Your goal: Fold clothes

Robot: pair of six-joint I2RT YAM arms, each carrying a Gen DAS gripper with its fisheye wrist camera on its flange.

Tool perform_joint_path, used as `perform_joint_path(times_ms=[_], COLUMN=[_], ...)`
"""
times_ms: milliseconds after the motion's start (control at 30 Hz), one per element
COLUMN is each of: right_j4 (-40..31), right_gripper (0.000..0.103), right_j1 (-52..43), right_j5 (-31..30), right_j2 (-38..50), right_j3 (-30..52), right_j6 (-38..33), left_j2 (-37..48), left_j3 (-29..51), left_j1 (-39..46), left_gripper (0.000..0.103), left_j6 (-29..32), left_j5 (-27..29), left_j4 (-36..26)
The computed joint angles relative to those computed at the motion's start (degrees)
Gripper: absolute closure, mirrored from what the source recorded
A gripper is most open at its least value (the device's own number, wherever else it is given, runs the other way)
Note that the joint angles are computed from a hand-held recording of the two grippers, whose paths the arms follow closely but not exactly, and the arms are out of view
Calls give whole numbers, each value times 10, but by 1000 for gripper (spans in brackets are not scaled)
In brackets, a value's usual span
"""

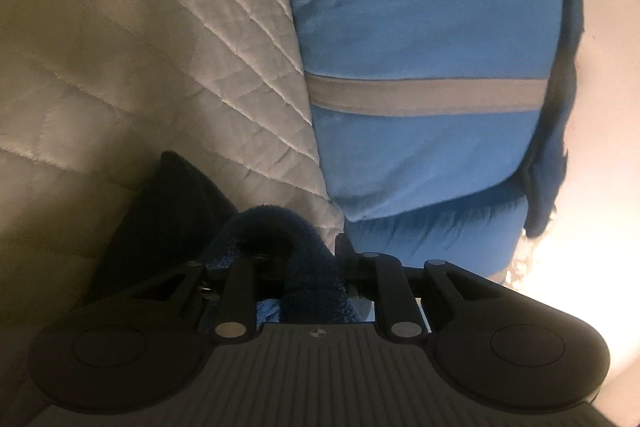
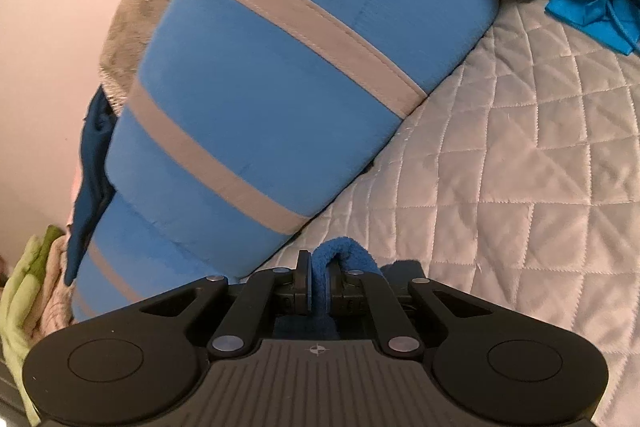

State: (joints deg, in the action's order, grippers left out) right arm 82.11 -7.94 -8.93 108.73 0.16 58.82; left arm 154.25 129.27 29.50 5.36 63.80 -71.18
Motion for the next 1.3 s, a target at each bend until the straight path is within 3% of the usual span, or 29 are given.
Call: perform_joint_path(times_ms=[100,300,400,433,467,500,533,600,700,833,1100,1300], right_j4=[-56,-179,-290,-317,-339,-372,-397,-476,-593,-675,-778,-787], right_gripper=[95,94,88,72,37,15,2,0,0,0,0,0], right_j1=[6,47,88,102,119,150,190,236,271,322,383,407], right_j5=[14,71,132,152,180,238,316,402,453,515,555,538], right_j2=[-11,-87,-155,-171,-188,-214,-240,-277,-305,-312,-314,-296], right_j3=[25,46,66,73,78,84,85,109,152,184,235,248], right_j6=[-1,-19,-35,-39,-44,-51,-61,-96,-127,-140,-148,-143], left_j2=[-15,-38,-68,-87,-118,-146,-171,-224,-303,-374,-481,-554], left_j3=[-38,-77,-123,-150,-196,-233,-260,-310,-393,-468,-593,-714], left_j1=[-1,3,7,8,10,13,13,13,11,5,-15,-46], left_gripper=[77,70,48,40,37,36,31,29,27,26,25,25], left_j6=[-49,-78,-91,-103,-130,-145,-146,-117,-51,41,158,263], left_j5=[13,34,67,75,79,78,71,38,-10,-59,-155,-226], left_j4=[59,113,166,198,260,308,341,384,453,487,563,669])
